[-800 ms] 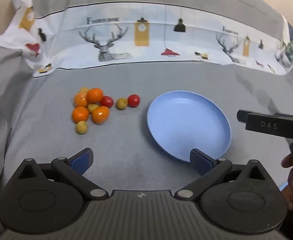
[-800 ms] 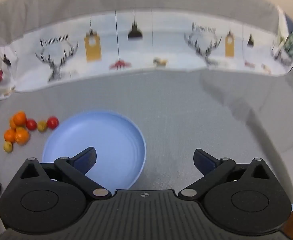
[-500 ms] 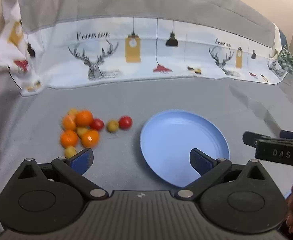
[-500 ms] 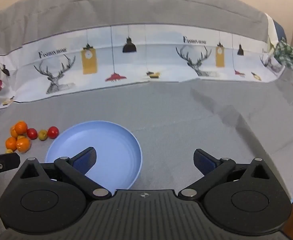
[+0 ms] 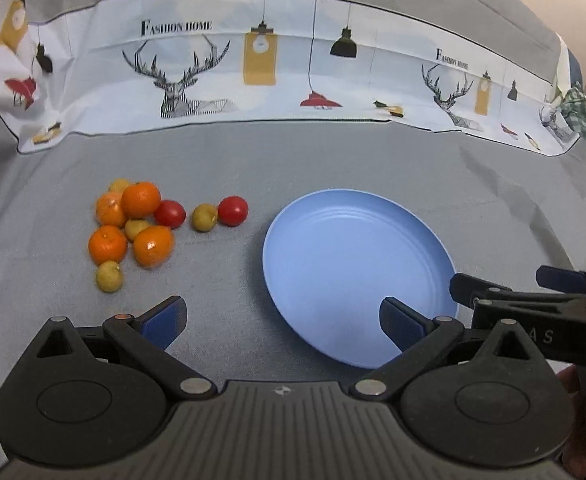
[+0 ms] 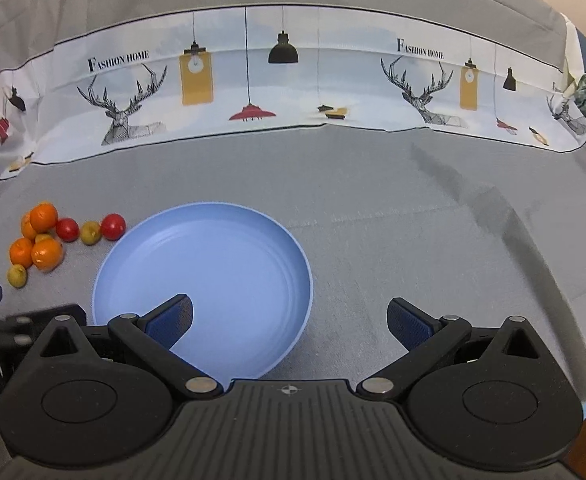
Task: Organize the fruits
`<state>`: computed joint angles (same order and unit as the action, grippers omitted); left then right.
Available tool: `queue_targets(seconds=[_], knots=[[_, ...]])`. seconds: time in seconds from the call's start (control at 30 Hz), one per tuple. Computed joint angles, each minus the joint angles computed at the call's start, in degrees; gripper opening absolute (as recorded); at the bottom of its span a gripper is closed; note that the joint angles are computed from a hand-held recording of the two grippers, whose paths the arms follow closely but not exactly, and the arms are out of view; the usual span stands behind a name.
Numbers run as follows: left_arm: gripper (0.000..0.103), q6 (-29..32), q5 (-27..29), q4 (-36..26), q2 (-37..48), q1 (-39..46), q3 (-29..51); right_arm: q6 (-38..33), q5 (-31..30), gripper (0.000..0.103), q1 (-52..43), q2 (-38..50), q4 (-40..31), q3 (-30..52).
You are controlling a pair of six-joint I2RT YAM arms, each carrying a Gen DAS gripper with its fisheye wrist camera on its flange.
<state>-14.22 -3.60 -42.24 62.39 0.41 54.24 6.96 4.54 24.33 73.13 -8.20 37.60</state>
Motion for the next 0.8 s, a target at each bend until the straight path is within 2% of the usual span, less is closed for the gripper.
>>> queue_targets(seconds=[0.07, 0.17, 0.27, 0.5, 0.57, 0.7, 0.8], knots=[[0.103, -0.1, 0.6, -0.5, 0.5, 0.0, 0.3, -0.4, 0.8, 0.102, 0.3, 0.9, 0.2, 0.4], [0.103, -0.1, 0.9, -0.7, 1.3, -1.0, 0.7, 1.7, 3.9, 0.102, 1.6, 2.4, -4.1, 3.5], [0.103, -0.3, 1.0, -0.8, 1.5, -1.7, 0.7, 0.0, 5.0, 0.102, 1.7, 2.5, -3.0, 3.2], [0.103, -0.9, 1.4, -1.0, 2.2, -2.6, 0.6, -0.4, 6.1, 0.102, 1.6, 3.1, -3.2, 3.2], [0.103, -0.5, 2.8, -0.9, 2.0, -2.2, 0.4, -0.7, 6.3, 0.098, 1.6, 2.8, -2.8, 2.9], [0.103, 0.0, 5.6, -0.3, 1.2, -1.6, -0.2, -0.6, 6.0, 0.097, 1.4, 2.9, -3.2, 3.1], [0.103, 0.6, 3.9, 0.7, 0.1, -2.9, -1.0, 0.2, 5.7, 0.097, 1.4, 3.1, -3.5, 3.2]])
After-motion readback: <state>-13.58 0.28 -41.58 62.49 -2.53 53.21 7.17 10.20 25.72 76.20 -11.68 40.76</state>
